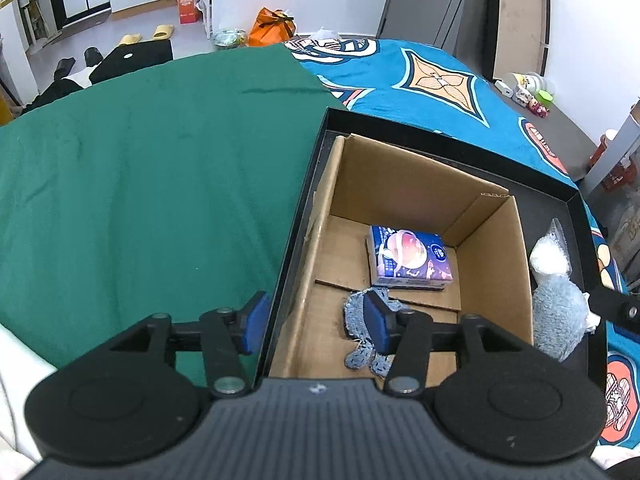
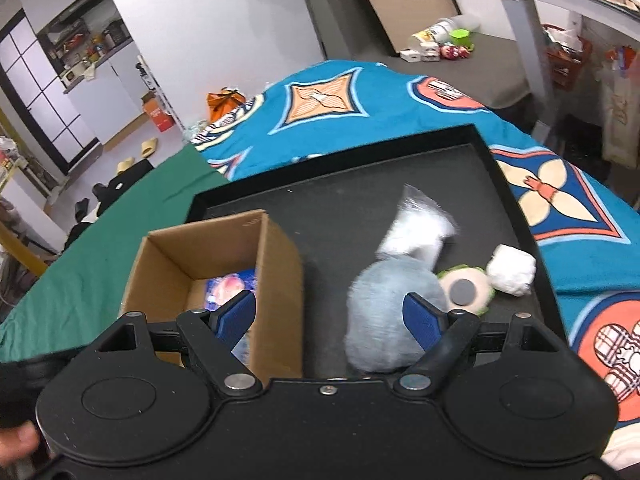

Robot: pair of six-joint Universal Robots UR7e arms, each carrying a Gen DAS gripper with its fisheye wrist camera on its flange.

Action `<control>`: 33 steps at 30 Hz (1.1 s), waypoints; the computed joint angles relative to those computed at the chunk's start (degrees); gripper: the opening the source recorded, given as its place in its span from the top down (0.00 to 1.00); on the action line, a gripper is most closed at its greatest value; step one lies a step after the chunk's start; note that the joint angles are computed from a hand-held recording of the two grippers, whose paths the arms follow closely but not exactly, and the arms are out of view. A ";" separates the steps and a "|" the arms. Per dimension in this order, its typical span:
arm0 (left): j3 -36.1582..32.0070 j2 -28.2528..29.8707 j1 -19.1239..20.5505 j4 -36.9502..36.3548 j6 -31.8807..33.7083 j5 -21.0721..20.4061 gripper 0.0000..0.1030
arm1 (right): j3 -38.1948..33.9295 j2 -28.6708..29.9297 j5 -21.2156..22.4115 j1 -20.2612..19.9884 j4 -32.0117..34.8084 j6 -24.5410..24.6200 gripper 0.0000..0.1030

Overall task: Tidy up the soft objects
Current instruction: 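Move the right gripper to the grey fluffy plush and grasp it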

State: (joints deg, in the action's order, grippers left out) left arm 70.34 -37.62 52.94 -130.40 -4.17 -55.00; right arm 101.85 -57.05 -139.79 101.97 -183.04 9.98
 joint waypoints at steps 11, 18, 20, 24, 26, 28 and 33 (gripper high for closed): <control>-0.58 0.90 -0.53 1.47 -0.37 2.07 0.48 | 3.03 -1.47 1.52 -2.89 -0.30 2.02 0.22; -0.82 1.60 -0.89 1.88 0.09 3.29 0.48 | 4.46 -1.81 3.01 -4.94 -0.66 3.46 0.22; -0.88 1.80 -0.98 1.96 0.32 3.57 0.47 | 4.45 -1.66 3.37 -5.44 -0.58 3.68 0.22; -0.95 2.15 -1.06 2.44 0.63 4.03 0.47 | 4.21 -1.16 4.46 -6.29 -0.52 4.24 0.22; -1.22 2.37 -1.07 2.86 0.47 4.24 0.47 | 3.92 -0.63 4.92 -6.58 -0.78 4.03 0.24; -1.34 2.48 -1.12 2.89 0.47 4.41 0.47 | 3.35 -0.18 4.60 -6.89 0.76 4.48 0.34; -1.22 2.50 -1.17 2.74 0.67 4.81 0.47 | 3.54 -0.51 5.40 -7.36 1.63 4.99 0.63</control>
State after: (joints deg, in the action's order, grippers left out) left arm 69.12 -35.12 51.76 -127.65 -3.49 -50.19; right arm 105.39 -57.56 -134.39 94.61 -181.41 14.97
